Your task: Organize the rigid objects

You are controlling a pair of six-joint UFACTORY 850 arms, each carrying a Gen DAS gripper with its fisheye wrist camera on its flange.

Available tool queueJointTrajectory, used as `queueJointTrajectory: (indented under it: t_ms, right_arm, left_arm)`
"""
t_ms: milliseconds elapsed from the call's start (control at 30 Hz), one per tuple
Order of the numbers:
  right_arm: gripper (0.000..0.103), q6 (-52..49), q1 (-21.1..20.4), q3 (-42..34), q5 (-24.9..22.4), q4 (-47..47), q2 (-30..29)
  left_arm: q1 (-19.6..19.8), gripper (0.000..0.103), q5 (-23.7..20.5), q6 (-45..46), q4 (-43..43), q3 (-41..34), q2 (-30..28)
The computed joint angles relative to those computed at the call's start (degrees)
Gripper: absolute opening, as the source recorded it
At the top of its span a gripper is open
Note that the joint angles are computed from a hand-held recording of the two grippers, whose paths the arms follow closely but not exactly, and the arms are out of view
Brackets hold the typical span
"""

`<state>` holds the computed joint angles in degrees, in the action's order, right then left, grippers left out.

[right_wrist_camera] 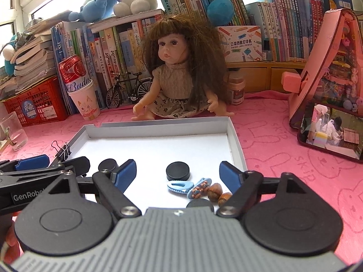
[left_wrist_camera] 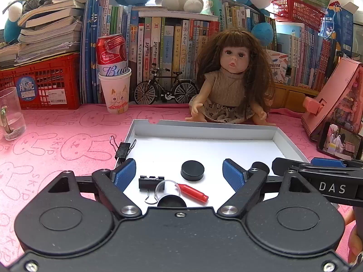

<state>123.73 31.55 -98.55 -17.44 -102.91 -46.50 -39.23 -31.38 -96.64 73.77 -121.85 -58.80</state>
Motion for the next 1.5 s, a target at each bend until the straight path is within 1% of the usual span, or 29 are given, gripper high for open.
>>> queueJointTrajectory:
  t_ms: [300,567,733,967,1333,1500]
  right_arm:
    - [0.09,6.13,0.73,4.12,-0.98,-5.78,2.8]
    - [0.091,11.93,1.91,8.6,-3.61,-11.99,5.6]
    - [0.092,14.71,2.56,11.09,-4.26,-14.1,7.14]
    - [0.093,15.56,3.75,13.81,-5.68,-14.26,8.4]
    - [0.094,17.21,4.97,16.58,-7.27,-13.71,9.02]
    - [0.095,15.95,5.13,16.94,-7.7,-11.51,8.72]
  left_arm:
    - [-0.8,0.083,0.54,-7.63,6.91,7.56,4.65]
    - [-1.66,0.084,0.43,-13.97,11.94,14.36,8.84]
    - [-2.33,0.084,-0.48,-15.06,13.15,17.58,10.74]
    - [-3.49,0.084,-2.54,-19.33,16.91,22.43,12.9]
    - [-4.17,0.085,-2.65,-22.08,18.87,27.55,14.99]
    - [-4.26,0.085,-2.87,-21.11,17.3,28.33,14.92]
